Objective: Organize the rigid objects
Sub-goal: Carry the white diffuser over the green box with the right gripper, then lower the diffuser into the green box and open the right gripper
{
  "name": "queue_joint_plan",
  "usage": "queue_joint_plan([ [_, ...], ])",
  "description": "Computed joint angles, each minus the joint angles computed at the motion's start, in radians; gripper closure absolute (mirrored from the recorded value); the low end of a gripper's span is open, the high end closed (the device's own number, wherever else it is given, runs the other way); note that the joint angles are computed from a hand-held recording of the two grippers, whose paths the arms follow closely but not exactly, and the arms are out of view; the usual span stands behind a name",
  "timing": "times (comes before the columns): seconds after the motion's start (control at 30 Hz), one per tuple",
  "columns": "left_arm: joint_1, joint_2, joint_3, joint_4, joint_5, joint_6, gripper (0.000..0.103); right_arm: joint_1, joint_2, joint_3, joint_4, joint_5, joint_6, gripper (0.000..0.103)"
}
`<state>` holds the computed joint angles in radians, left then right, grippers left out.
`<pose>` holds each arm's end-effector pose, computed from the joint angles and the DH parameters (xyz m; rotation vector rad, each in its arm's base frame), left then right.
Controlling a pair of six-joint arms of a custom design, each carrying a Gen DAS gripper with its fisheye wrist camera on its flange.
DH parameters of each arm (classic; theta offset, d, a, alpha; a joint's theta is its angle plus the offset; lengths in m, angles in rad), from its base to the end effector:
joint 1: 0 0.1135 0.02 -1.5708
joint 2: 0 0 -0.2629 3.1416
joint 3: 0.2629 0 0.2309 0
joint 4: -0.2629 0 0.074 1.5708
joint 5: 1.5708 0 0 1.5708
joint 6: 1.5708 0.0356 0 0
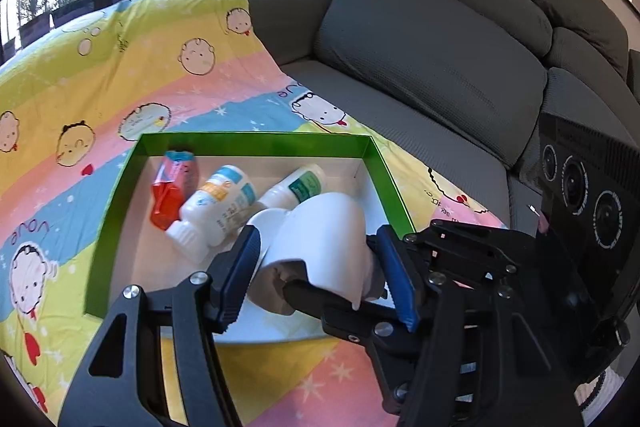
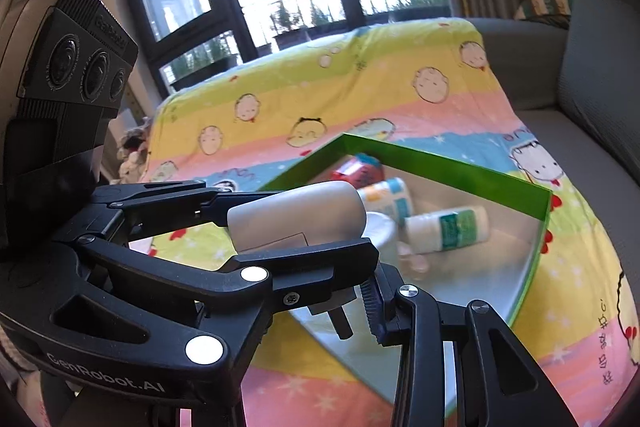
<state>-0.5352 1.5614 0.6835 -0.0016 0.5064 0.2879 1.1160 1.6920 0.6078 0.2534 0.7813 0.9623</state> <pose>0.2261 -0.1542 0.1622 1.1758 2.1296 -0.7295 0.1438 0.2370 0.1321 0.1738 2.1270 0.2646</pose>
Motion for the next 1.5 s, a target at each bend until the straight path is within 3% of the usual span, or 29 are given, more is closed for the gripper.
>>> queue_joint_plan([
  [0.37,-0.05,0.121,0.076,0.03,-0.026,-0.07,0.042,-0.111,-0.041,-0.088,0.045,-0.123,-0.015,0.063],
  [0.57,-0.022,0.097,0.076,0.027,-0.022,-0.069,0.041,-0.115,-0.07,-0.058,-0.055,-0.124,-0.019,0.061],
  [0.67,0.005,0.074,0.073,0.021,-0.016,-0.068,0.041,-0.102,-0.088,-0.043,-0.141,-0.114,0.019,0.046],
  [0.77,0.026,0.049,0.071,0.013,-0.035,-0.058,0.042,-0.073,-0.114,-0.05,-0.203,-0.089,0.065,0.045],
  [0.87,0.035,0.047,0.081,-0.004,-0.064,-0.043,0.044,-0.042,-0.114,0.005,-0.381,-0.044,0.153,0.045],
  [0.97,0.041,0.047,0.078,-0.014,-0.083,-0.024,0.044,-0.025,-0.121,0.033,-0.467,-0.026,0.199,0.045],
  [1.5,0.031,0.07,0.077,-0.007,-0.179,-0.044,0.042,-0.025,-0.102,0.095,-0.568,-0.034,0.225,0.045],
])
